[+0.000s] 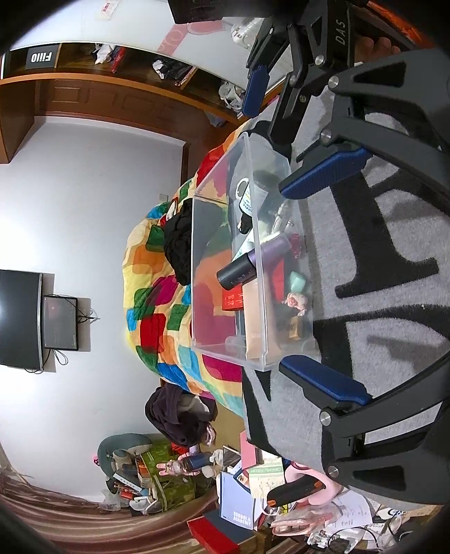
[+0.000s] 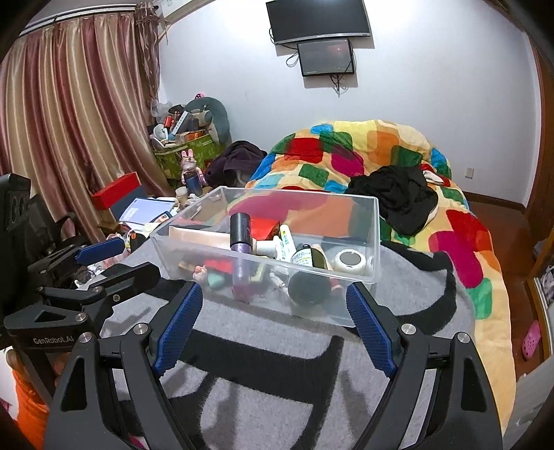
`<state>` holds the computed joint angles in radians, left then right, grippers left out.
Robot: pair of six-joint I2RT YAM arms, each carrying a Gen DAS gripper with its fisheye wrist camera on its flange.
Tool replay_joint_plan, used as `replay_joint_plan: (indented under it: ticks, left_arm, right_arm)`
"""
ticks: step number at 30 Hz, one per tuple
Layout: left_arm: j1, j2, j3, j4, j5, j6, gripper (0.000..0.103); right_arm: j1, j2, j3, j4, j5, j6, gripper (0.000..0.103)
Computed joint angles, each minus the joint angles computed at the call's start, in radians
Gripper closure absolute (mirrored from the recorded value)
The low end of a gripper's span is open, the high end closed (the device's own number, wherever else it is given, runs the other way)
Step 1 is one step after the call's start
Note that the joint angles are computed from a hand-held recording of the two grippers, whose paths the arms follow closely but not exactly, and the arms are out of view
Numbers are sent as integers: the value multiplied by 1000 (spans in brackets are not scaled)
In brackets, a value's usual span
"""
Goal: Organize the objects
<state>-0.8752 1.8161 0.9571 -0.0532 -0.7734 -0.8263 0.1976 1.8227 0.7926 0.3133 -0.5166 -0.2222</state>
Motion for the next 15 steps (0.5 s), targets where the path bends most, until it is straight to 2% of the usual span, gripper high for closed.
replay_joint_plan:
  ticks: [15]
  left_arm:
    - [-14,2,-7,2,-15,-4,10]
  right_arm:
    - [5,-3,-1,-10,-6,7,20]
